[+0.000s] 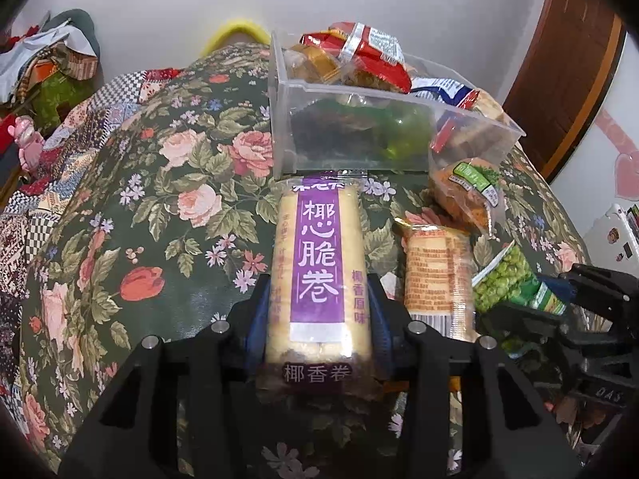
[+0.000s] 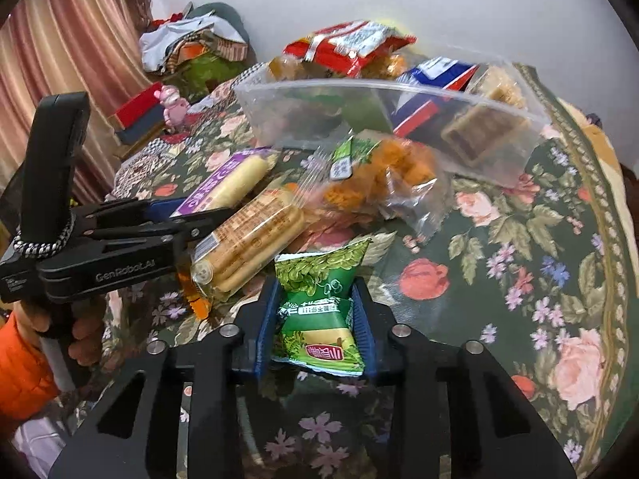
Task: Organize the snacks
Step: 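Grasp the green snack bag with the right gripper while the left grasps the purple-label roll pack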
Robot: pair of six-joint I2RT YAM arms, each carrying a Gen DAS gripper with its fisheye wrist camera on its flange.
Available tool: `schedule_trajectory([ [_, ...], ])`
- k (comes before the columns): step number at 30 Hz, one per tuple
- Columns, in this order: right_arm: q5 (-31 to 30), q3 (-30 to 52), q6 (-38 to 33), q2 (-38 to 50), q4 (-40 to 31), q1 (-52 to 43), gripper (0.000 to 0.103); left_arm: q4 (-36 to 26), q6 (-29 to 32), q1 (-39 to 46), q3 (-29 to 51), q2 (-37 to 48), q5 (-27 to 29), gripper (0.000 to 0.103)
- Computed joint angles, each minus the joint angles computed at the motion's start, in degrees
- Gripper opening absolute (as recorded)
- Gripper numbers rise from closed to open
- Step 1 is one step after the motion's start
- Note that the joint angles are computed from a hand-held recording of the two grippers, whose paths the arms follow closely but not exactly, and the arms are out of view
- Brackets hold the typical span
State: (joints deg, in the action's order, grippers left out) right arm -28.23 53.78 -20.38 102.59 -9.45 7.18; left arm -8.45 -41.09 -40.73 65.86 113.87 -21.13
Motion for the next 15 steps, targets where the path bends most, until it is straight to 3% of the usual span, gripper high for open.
schedule_trajectory([
  [15,-2.8,0.9,3.9,-5.2,2.1,-5.1,0.031,-3.1,2.7,-2.8,2.2,-7.3,-5.7,0.045],
])
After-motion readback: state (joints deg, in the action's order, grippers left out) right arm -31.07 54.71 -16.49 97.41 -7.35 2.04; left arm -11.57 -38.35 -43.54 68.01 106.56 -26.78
